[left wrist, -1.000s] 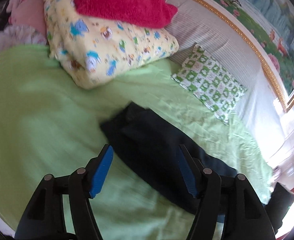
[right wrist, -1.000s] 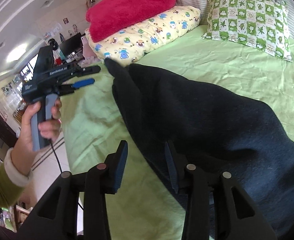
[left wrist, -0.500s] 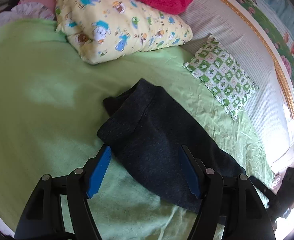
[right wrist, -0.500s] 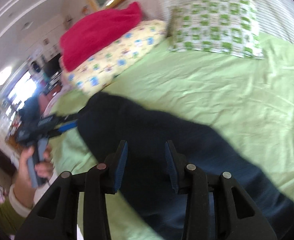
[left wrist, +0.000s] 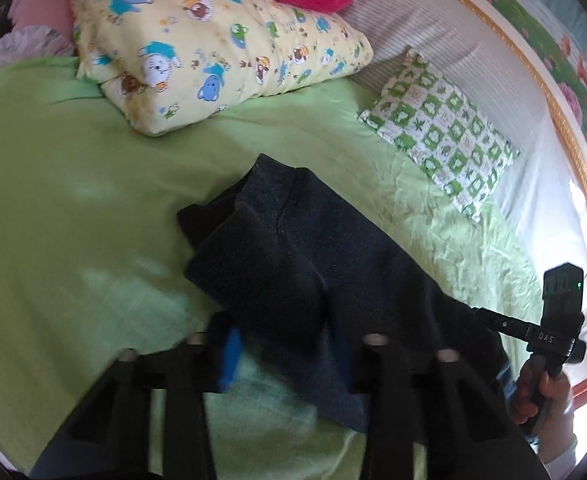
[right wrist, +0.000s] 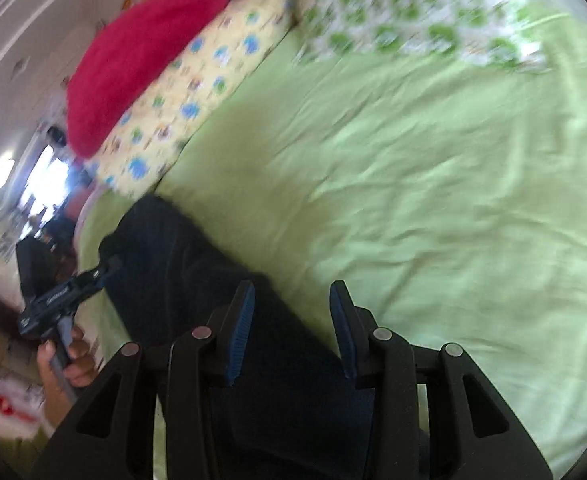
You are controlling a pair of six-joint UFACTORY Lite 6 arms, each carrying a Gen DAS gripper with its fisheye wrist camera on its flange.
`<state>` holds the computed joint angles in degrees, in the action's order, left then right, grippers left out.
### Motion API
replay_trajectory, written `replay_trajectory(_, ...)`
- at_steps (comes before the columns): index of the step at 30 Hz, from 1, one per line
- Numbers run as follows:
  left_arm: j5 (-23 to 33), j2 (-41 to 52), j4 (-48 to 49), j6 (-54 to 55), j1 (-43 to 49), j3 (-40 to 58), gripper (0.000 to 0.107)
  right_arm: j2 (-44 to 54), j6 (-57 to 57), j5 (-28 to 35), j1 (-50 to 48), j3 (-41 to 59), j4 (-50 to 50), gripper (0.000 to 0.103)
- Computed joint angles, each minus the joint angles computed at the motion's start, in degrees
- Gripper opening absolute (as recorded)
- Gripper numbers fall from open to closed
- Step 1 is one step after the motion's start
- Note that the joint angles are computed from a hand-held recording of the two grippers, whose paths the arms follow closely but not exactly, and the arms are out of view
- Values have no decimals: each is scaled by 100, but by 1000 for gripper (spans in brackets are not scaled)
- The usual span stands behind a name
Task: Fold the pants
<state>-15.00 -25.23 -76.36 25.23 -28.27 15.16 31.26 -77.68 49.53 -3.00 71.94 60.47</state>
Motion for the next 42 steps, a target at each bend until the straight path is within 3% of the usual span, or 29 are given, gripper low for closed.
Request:
replay_trajectory(2, -106, 193, -316, 475, -58, 170, 15, 135, 145, -75, 210, 75, -261, 37)
replay_trajectory(3, -188, 224, -455, 669, -116, 222, 8, 42, -39, -105, 271, -83, -230, 29)
replay_trajectory(4, -321, 267, -779, 1082, -194, 336, 7, -103, -283, -82, 293, -286, -109, 1)
replay_trajectory(7, -549, 115, -1416, 2276, -143, 637, 7, -1018, -927, -422, 346, -1181, 507, 0)
replay_trajectory(9, -387, 228, -1389, 2768, 209, 978, 7, -1394, -1207, -133, 305, -1473, 863, 0)
replay_trajectory(12, -28, 765, -572, 2572, 696, 1406, 7, -1844, -1296, -155, 516, -1766, 1254, 0)
replay_trajectory(16, -168, 1649, -893, 2928, 645, 1661, 7, -1739, -1270, -229, 689, -1888, 1560, 0)
replay_trajectory(18, -34, 1780, -164, 2097, 707, 1389, 7, -1694, -1305, -292, 732, -2052, 1644, 0)
replay_trajectory(21, 231, 1285, 326, 1361, 842, 826, 16, -1783, -1553, -387, 624, -2468, 1723, 1)
replay_trajectory(24, 81, 409, -1146, 2551, 604, 382, 31, -2121, -1566, -269, 252, -2891, 1586, 1)
replay_trajectory(25, -258, 133, -1745, 2963, 310, 276, 52, -2321, -1645, -202, 39, -3102, 1553, 1)
replay_trajectory(26, -687, -67, -2345, 3358, -64, 255, 61, -2545, -1741, -76, -249, -3333, 1505, 1)
replay_trajectory(28, -1530, -495, -3191, 3885, -1019, 306, 65, -2917, -1861, 175, -817, -3705, 1337, 1)
replay_trajectory(30, -1871, -504, -3381, 4076, -1728, 480, 65, -3249, -1934, 270, -1301, -4002, 1114, 1)
replay_trajectory(33, -2326, 415, -3083, 4209, -2876, 1084, 66, -3761, -2172, 384, -2091, -4452, 607, 2)
replay_trajectory(35, -2610, 1534, -3091, 4703, -3390, 1800, 66, -4096, -2291, 291, -2537, -4721, 184, 2)
replay_trajectory(38, -2742, 2934, -3142, 5799, -3840, 2727, 66, -4367, -2647, 306, -3078, -4956, -248, 2)
replay_trajectory(42, -2734, 3780, -3183, 6788, -4007, 3367, 66, -4643, -3027, -2, -3439, -5157, -633, 2)
